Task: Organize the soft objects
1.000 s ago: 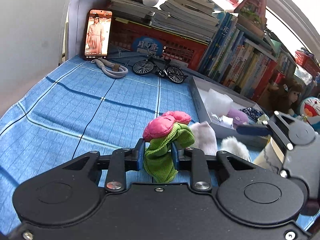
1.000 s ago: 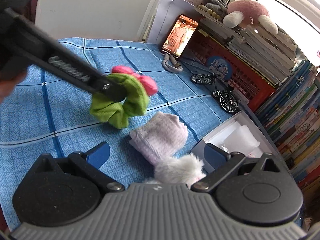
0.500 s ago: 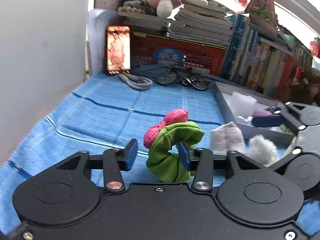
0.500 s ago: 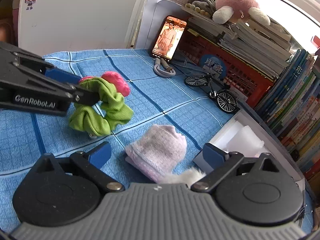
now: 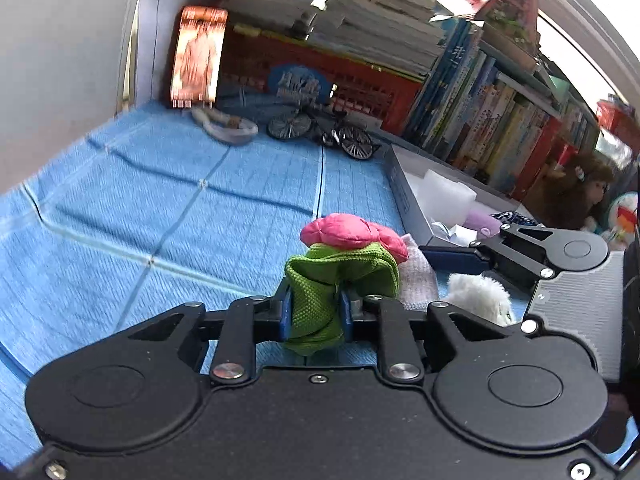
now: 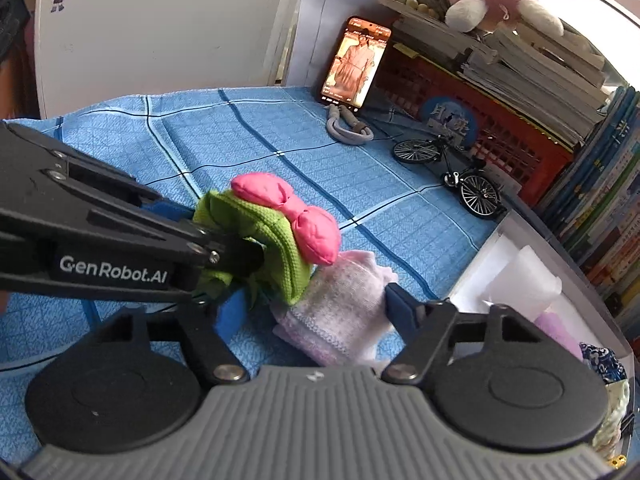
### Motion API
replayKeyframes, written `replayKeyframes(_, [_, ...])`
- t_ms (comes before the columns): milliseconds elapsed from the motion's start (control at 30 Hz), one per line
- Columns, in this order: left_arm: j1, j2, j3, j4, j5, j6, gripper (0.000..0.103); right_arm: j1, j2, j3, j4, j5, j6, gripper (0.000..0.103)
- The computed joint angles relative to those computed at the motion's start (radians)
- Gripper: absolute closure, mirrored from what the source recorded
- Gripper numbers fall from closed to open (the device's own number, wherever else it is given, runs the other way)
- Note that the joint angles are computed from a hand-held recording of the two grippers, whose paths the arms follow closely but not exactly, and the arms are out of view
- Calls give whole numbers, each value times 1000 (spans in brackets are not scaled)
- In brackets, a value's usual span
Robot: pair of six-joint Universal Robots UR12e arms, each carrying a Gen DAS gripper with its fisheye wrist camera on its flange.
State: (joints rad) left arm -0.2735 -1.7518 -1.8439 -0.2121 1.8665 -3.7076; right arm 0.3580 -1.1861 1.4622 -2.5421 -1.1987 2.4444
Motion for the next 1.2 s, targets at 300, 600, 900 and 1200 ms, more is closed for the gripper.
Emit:
replayKeyframes(300, [-9, 13, 14, 15, -16, 17, 85, -24, -19, 15, -29, 64, 111, 76])
replayKeyframes(600, [-25, 21, 45, 46, -10, 54, 86, -59, -45, 36, -92, 149, 205, 91])
replayKeyframes(900, [-31, 13, 98, 23, -6, 69, 88, -102, -64, 45, -165, 172, 292, 93])
replayKeyframes(1200, [-46, -21, 152, 3, 11, 91, 89, -136, -67, 13, -18, 200, 278, 64])
